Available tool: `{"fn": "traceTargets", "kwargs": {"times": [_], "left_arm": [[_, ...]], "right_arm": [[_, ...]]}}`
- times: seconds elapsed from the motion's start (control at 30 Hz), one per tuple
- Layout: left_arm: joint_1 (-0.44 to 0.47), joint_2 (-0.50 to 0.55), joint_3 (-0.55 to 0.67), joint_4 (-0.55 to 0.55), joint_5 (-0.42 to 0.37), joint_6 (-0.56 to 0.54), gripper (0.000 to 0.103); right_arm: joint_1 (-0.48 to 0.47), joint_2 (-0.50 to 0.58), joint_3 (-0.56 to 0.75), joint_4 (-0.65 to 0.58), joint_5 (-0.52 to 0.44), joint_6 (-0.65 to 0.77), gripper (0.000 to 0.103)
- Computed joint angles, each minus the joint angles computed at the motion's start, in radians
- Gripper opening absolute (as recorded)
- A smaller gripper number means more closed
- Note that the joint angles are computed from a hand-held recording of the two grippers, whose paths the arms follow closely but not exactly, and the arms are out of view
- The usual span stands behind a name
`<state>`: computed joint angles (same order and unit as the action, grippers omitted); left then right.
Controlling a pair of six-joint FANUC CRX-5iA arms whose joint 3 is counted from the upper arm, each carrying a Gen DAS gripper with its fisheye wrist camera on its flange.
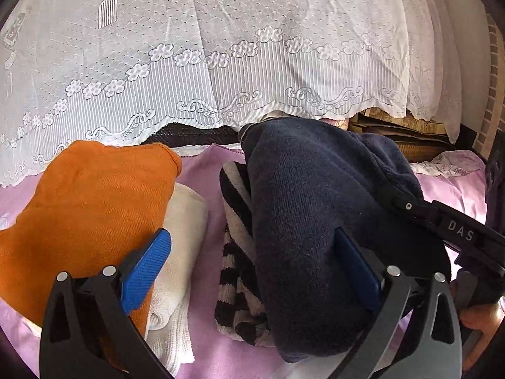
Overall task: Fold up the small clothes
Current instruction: 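Carry the cardigan with both grippers onto the striped shirt, then open both grippers to release the cardigan and withdraw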
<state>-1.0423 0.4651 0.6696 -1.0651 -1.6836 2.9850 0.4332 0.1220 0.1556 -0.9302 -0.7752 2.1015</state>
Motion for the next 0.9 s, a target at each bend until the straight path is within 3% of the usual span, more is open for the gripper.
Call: {"fn": "traceTargets", "kwargs": {"times": [0.27,0.33,0.37,0.7,0.9], "left_arm": [[-0.022,0.067,0.086,-0.056,-0.094,-0.061,0.099],[-0.031,0.091,0.117,-0.080,-0.129,-0.081,0.099],[-0.034,0.098,0.128,-0.089,-0.141,-0.088,0.099],[-0.048,0.109,0.146,-0.095,-0.164,-0.075,0.099],[-0.072,0.137,0.192,-0.137,-0.209,-0.098,0.099]], "right_arm": [[-0.040,-0.005,-0.012,-0.091,-0.030,0.074,0.059],[-0.018,-0.034,-0.042,-0.050,0.021,0.059,0.075],[-0.008,-0.047,-0.058,-0.026,0.049,0.044,0.077],[-0.020,-0.099,-0.112,-0.029,0.066,0.061,0.077],[0.003,-0.079,-0.098,0.070,0.049,-0.049,0.085]]}}
